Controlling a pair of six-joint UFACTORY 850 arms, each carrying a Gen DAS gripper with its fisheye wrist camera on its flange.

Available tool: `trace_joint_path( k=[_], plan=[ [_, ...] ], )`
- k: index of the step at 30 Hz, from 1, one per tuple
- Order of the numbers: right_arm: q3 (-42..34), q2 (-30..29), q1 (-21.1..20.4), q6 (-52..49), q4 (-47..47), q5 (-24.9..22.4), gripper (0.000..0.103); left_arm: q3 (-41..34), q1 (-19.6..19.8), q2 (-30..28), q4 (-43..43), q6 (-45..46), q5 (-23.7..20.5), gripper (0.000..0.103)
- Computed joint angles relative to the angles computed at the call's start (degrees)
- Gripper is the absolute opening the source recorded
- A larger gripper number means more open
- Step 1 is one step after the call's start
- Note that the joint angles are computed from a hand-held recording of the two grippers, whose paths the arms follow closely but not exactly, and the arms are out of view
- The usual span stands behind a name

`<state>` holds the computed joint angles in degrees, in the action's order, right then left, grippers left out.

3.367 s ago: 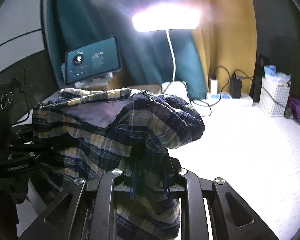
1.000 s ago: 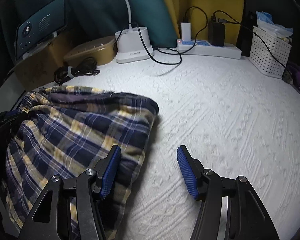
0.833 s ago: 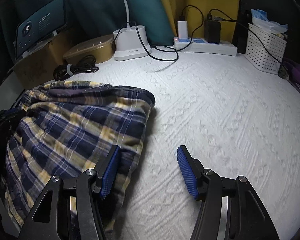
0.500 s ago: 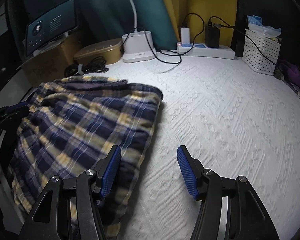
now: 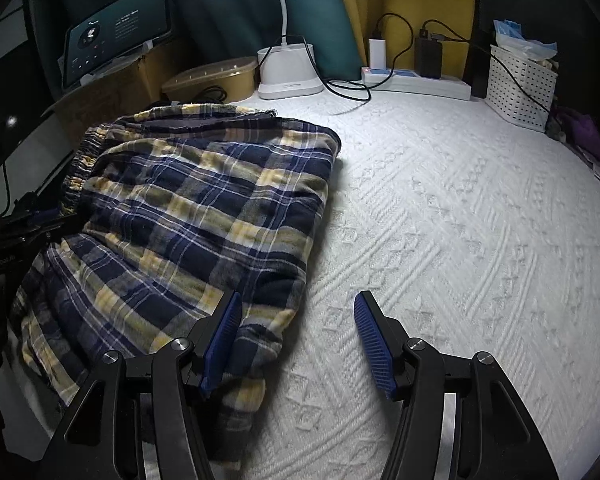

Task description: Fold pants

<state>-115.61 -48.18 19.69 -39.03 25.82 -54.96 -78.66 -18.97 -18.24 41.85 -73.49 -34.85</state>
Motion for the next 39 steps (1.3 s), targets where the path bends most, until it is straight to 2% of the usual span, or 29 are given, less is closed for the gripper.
trace_joint_path(
  k=[6, 11, 21, 37, 39],
  plan=[
    [2.9, 2.2, -0.5, -0.6, 0.1, 1.3, 0.061, 0.5, -0.9, 0.8, 1.6, -1.8, -1.6, 0.037],
    [6.3, 4.9, -0.9, -1.4, 0.6, 3.1, 0.061, 0.5, -3.3, 1.9, 4.2, -4.1, -4.4, 0.037],
    [12.5, 10.4, -2.6, -3.8, 3.1, 6.2, 0.061, 0.1, -8.0, 3.1, 8.9, -9.2, -6.6, 0.037],
    [19.8, 17.5, -9.1, -4.7, 5.5, 10.6, 0.061, -10.0, -12.4, -4.5, 7.0, -3.7, -6.4, 0.038],
    [20.3, 18.0, -9.7, -4.5, 5.5, 11.1, 0.061, -10.9, -12.7, -5.1, 7.1, -3.8, -6.3, 0.044]
  ],
)
